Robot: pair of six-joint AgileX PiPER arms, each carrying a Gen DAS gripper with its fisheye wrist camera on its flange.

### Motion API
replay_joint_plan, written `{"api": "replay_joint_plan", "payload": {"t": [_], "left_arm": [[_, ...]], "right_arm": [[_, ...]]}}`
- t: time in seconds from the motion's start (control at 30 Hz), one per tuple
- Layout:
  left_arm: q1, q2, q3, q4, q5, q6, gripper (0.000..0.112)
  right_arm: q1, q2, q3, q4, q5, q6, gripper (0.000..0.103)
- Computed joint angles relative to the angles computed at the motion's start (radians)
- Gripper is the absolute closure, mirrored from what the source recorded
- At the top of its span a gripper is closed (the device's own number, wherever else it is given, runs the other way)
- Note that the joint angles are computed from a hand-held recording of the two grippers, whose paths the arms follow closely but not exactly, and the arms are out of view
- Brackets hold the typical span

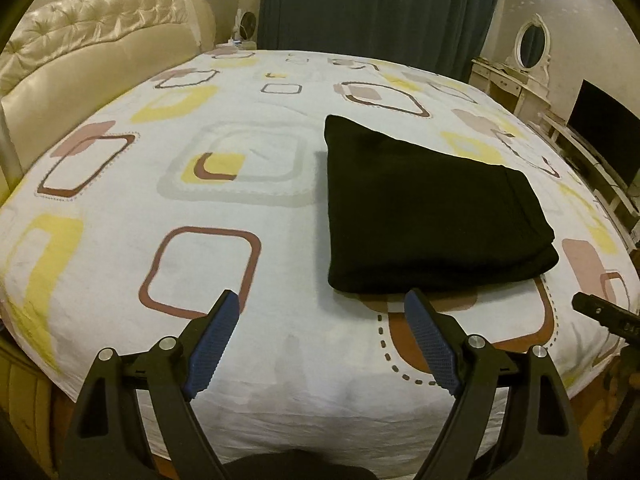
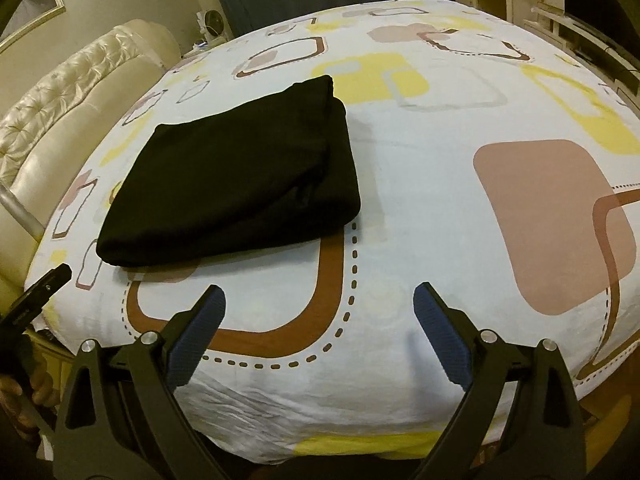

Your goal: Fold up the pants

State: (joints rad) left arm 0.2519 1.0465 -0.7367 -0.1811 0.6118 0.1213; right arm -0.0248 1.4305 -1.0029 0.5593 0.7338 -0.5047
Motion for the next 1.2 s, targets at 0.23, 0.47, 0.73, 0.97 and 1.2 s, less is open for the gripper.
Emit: {"api": "replay_joint_plan", "payload": {"t": [0.23,0.47,0.73,0.97,1.2], "left_arm": [[-0.032,-0.016,0.009,0.036,-0.02,-0.045,0.028],[-0.079,-0.025,0.012,0.119,-0.026,-0.129,0.028],[-0.074,-0.013,0.002,0.109,-0.015,-0.13,0.028],[-0.077,0.005,-0.01,0.107,0.009,-0.133,0.028],[-0.106,0.006,-0.014,0.192,0.009,-0.224,0.028]], "right_arm": [[0.009,-0.008,0.007,-0.011,-0.013,0.008,0.008],[0.015,-0.024,0.017,-0.014,-0.024,0.01,0.008],[0.02,-0.027,0.021,-0.021,-0.031,0.009,0.008],[0.027,-0.026,0.023,-0.027,-0.032,0.012,0.008],[0.031,-0.021,0.023,-0.026,-0.027,0.01,0.008]]}}
